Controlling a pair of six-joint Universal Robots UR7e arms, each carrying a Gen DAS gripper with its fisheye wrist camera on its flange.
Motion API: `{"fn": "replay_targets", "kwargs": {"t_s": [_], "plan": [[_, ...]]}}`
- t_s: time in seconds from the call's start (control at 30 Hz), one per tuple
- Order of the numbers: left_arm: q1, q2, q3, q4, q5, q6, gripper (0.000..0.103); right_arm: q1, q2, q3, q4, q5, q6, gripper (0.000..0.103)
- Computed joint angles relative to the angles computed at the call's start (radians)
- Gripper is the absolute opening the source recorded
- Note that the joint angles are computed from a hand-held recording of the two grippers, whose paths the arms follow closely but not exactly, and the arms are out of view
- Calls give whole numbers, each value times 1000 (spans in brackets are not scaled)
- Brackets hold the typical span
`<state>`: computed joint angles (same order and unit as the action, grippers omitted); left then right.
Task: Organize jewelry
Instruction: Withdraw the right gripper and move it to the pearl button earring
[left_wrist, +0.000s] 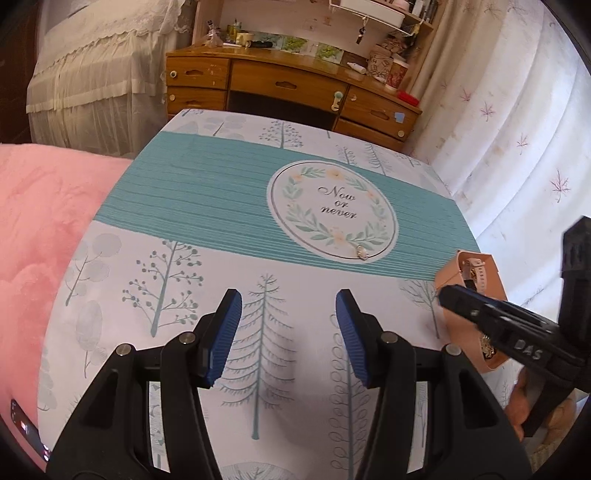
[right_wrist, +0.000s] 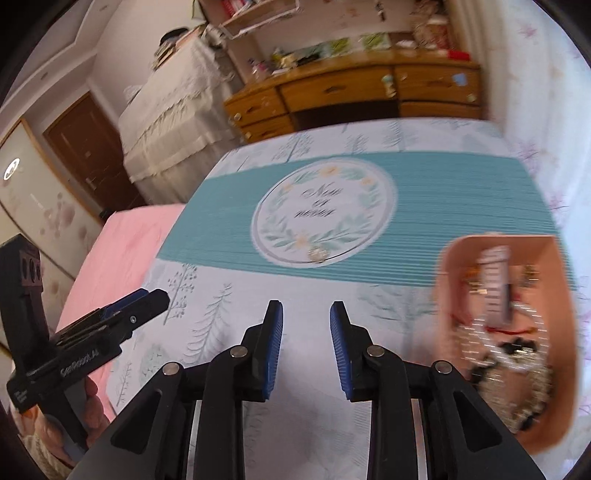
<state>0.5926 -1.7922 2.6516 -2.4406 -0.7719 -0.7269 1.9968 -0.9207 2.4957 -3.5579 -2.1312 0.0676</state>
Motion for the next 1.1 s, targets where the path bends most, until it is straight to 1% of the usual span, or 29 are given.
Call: {"fn": "replay_targets", "kwargs": {"t_s": [0.07,0.27,0.4,0.5,0.53,0.8,0.97,1.1], "plan": [[27,-5,2,-16,-4,16,50,-12,56,-41,8,8,1,27],[115,8,7,-110,-30,78,50,-84,179,-150,14,36,-10,27],[165,18,9,-166,-50,121,50,-117,229,-210,40,49,-13,27],[205,36,6,-214,-71,155,50,-134,258,-248,61,40,-14,27],[215,41,6,-227,-76,163,50,-133,274,-259,38,31,-24,27],[289,80,-3,-318,-125,225,50,-115,305,-327,68,-89,-14,27],[324,107,-11,-358,-152,251,50,-112,317,-341,46,-118,-24,27],[337,119,-15,-373,-162,259,50,-110,336,-365,32,-140,-42,27]]}}
